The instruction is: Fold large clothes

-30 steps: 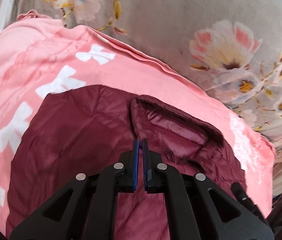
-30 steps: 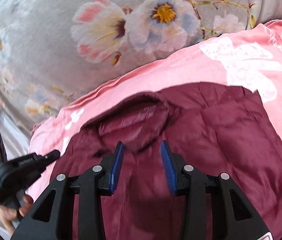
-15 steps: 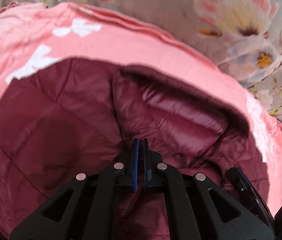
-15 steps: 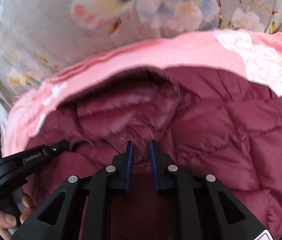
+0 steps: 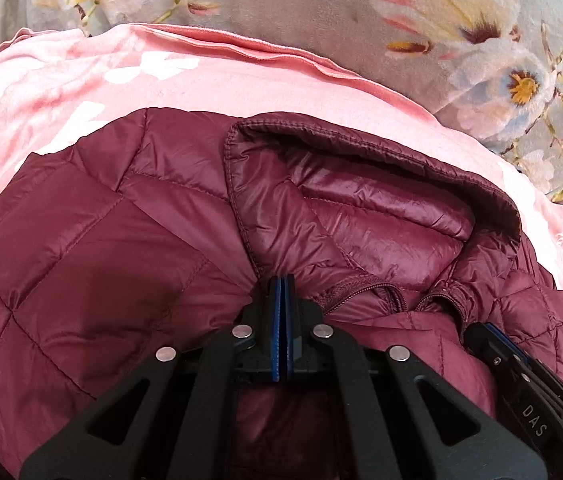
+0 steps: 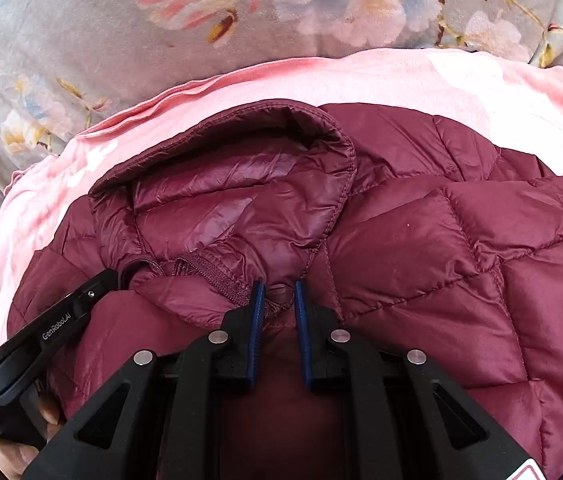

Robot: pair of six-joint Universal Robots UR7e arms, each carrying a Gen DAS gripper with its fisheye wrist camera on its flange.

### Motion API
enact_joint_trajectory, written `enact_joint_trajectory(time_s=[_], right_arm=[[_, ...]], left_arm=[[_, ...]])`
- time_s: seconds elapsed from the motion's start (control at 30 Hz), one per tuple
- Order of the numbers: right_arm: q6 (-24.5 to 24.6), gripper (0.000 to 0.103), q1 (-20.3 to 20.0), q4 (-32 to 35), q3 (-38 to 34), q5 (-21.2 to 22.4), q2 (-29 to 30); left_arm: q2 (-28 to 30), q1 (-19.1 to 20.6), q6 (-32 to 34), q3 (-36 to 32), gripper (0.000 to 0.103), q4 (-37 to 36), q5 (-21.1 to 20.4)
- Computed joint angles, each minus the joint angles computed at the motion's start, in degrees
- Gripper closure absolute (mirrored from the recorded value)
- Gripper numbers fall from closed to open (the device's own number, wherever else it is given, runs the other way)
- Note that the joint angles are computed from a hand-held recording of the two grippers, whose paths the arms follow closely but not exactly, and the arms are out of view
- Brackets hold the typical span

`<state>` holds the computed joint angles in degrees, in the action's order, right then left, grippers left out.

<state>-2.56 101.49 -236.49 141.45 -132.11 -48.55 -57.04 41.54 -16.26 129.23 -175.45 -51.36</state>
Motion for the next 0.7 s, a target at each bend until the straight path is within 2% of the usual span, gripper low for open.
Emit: enact_joint_trajectory(time_s=[0.07, 0.2, 0.3, 0.37, 0.43, 0.57, 0.7], right_arm=[[0.11, 0.090, -0.48, -0.77, 0.52, 1.51, -0.30], [0.98, 0.083, -1.55, -7.34, 3.67, 6.61, -1.18], [1.71, 0.080, -0.58, -8.26, 5.21, 7.75, -3.72], [3.01, 0.077, -0.29, -7.16, 5.97, 9.76, -6.94], [3.21, 0.073, 0.58, -5.69, 4.93, 9.68, -9.60], [0.70, 0.073, 2.46, -2.75, -0.75, 5.57, -10.94], [1.96, 0.073, 0.08, 3.46, -4.73, 7.20, -11.55]], left_arm=[[0.13, -0.09, -0.03, 0.06, 0.102, -0.34, 0.02], [-1.33, 0.45, -1.09, 1.23, 0.101, -2.32, -1.15], [-3.93, 0.93, -3.28, 1.21, 0.101, 0.19, -1.57], [-6.26, 1.43, -4.38, 0.57, 0.101, 1.58, -2.98], [-7.82, 1.59, -4.35, -0.64, 0.101, 1.90, -3.85], [-7.38, 0.92, -3.21, -4.77, 0.101, 2.81, -0.99], [-2.67, 0.77, 0.08, -9.40, 0.101, 1.69, 2.69]])
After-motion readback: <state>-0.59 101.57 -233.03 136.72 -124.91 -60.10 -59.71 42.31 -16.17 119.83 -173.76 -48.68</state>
